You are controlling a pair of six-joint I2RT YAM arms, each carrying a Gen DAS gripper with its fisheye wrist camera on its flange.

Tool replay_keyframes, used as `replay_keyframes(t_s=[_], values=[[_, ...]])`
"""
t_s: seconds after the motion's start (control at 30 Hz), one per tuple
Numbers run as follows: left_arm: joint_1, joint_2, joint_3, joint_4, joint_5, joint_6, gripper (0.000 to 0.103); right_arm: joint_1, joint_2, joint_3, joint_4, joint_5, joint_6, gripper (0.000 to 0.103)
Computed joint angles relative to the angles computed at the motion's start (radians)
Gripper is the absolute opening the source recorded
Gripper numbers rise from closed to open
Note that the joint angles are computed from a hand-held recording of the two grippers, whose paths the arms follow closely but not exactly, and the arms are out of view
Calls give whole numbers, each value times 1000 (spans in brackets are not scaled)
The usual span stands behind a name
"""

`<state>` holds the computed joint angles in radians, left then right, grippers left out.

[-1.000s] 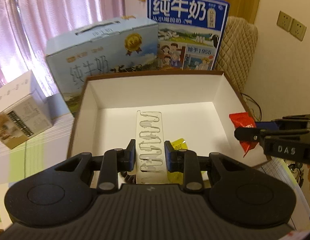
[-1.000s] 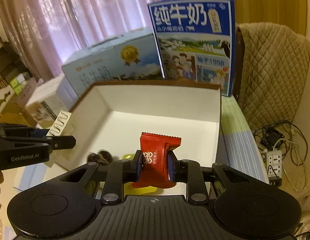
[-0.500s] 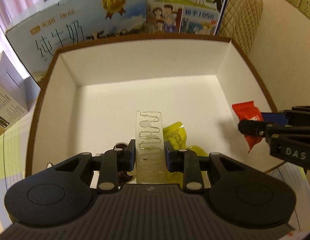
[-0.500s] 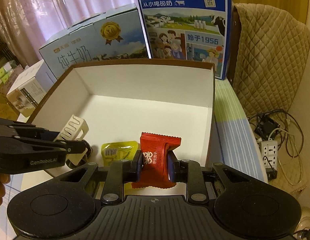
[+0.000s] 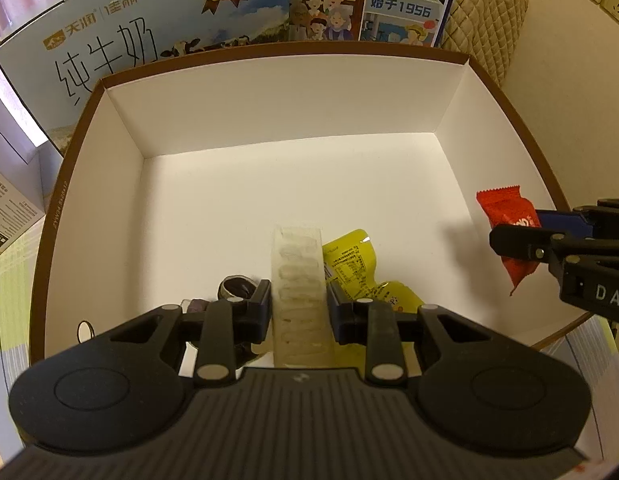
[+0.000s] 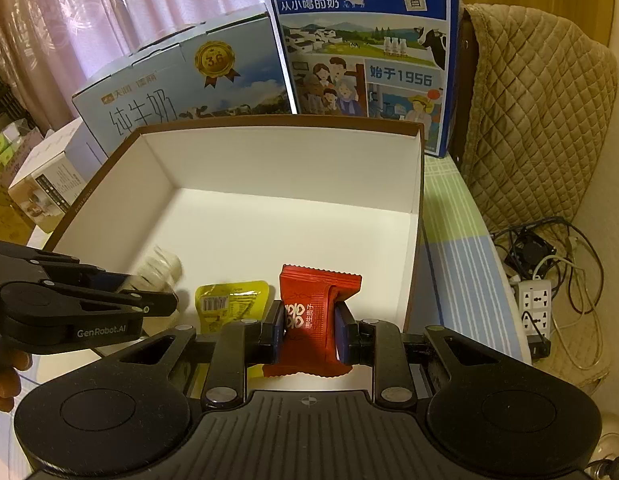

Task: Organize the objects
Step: 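Release the blister pack and red candy into the box by opening both tools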

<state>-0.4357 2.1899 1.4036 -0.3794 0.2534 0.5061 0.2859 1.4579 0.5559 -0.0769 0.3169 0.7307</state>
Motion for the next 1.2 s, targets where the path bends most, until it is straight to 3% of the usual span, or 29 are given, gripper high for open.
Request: replay_keyframes(t_s=[0.23, 0.43, 0.7, 0.8, 0.87, 1.03, 1.2], values=[[9, -13, -4, 10, 7, 3, 55, 3, 8, 14, -7, 7, -5, 22], [29, -37, -23, 43, 1, 21, 71, -1, 19, 19, -8, 7, -7, 22], [78, -55, -23, 59, 22, 35, 82, 4, 23, 6, 37, 40, -14, 23], [92, -67, -32, 73, 29, 40, 88, 11, 1, -22, 93, 65, -16, 41], [99, -79, -44, 89, 29, 40, 92, 26, -15, -31, 107, 98, -20, 63], [116, -111, -72, 116, 29, 36, 102, 60, -66, -30, 72, 140, -10, 65], [138, -172, -122, 133, 51, 33, 102, 117, -110, -26, -8, 198, 39, 66]])
